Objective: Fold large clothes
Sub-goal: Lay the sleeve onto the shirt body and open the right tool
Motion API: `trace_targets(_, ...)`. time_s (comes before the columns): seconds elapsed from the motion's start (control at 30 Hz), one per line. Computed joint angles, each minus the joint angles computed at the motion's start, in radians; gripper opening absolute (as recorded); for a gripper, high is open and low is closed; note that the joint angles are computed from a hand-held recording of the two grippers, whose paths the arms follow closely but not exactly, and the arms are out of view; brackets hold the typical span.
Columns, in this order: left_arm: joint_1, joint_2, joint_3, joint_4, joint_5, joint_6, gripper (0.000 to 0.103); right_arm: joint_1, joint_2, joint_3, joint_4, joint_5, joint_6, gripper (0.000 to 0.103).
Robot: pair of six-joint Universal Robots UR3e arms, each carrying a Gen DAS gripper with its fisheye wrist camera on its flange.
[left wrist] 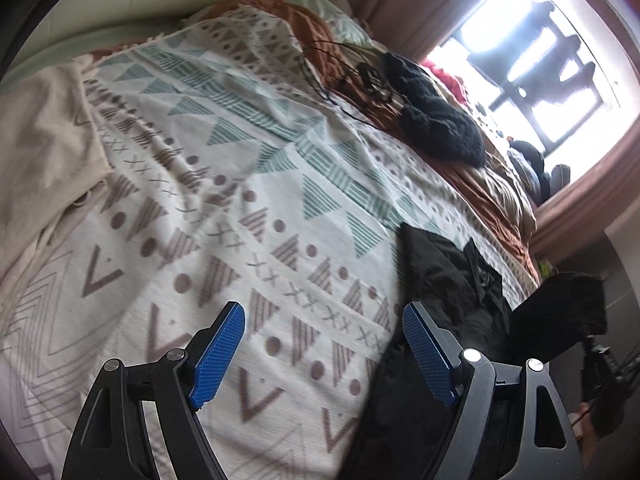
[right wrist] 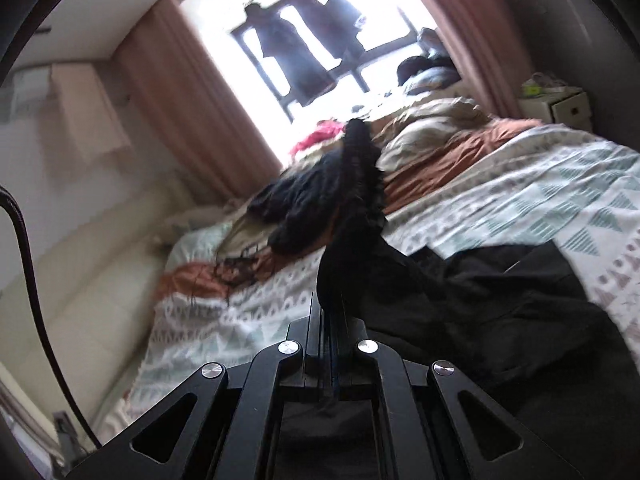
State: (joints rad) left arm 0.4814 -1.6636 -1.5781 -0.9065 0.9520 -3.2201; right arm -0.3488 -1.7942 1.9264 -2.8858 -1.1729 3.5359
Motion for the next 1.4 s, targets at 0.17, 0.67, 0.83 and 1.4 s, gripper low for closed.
trace_targets(0.17, 0.039, -0.008, 0.007, -0.006, -0.009, -0.008, 0.082, 0.198, 0.235, -0.164, 0.041, -0.135, -0.054, 0.006)
trace_targets(0.67, -0.049, -0.015, 0.03, 0.006, 0.059, -0.033, 0.082, 0.172, 0.304, -0.164, 0.21, -0.033, -0.063, 0.065)
trace_targets(0.83, -0.094, -0.007, 0.063, -0.018, 0.072, -0.062, 0.082, 0.089, 0.227, -0.111, 0.275, -0.029, -0.08, 0.065)
trace_targets(1.4, -0.174, 0.335, 0.014, -0.174, 0.071, -0.002, 0.103, -0.367, -0.322, 0.076, 0.828, 0.273, -0.392, 0.094)
